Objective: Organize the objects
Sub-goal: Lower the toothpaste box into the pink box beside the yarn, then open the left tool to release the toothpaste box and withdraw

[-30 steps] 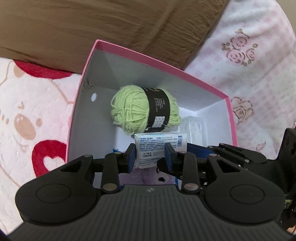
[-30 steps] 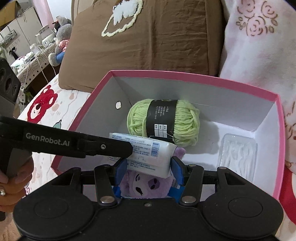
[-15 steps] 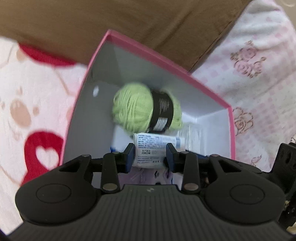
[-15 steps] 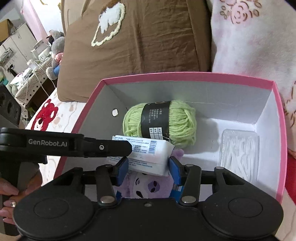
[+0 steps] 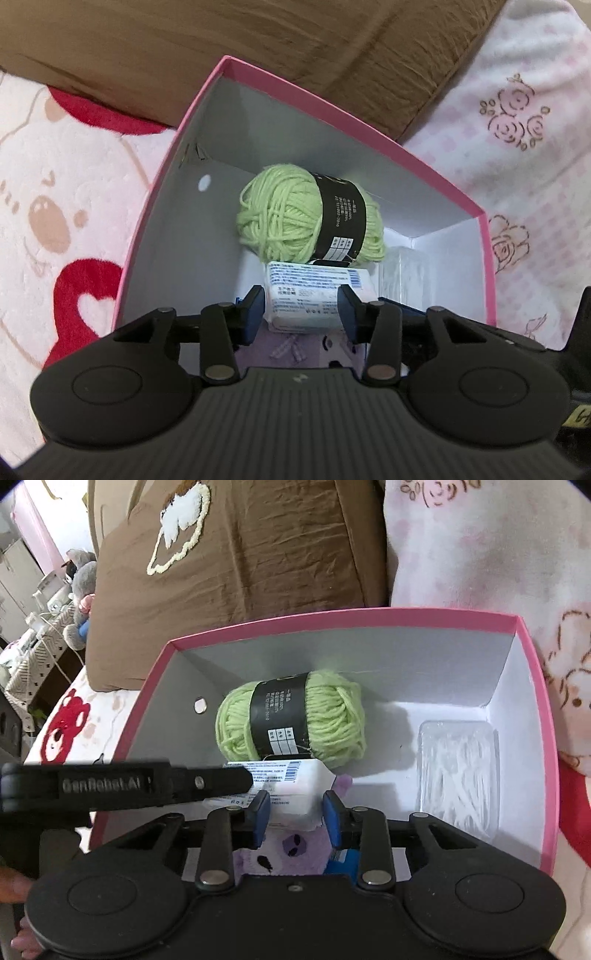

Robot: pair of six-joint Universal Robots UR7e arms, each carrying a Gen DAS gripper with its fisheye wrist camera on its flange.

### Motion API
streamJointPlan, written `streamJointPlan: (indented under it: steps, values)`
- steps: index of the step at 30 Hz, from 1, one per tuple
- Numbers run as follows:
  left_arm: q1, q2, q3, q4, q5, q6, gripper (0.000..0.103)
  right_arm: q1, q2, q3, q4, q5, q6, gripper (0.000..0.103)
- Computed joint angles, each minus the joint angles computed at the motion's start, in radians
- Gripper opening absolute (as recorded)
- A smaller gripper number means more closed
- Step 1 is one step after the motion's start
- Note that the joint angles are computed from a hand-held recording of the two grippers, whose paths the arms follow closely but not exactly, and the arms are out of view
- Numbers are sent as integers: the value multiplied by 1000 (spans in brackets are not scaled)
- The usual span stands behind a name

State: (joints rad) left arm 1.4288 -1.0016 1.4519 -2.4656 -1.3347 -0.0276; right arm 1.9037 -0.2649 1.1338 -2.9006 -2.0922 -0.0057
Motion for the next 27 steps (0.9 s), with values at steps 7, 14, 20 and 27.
streamJointPlan:
  steps: [7,14,20,27]
  values:
    - [1,-8,2,-8,15,31,31,15,35,-44,-8,-78,-33,36]
    - [-6,2,46,-96,43,93,29,24,11,20,-67,-78,-91,37]
    - [-22,-17,53,-85,56,87,33,41,-33,115,-146,-91,-143,41]
    - [-60,-89,74,-2,61,155,33,74,-81,194,-199,-77,-184,43]
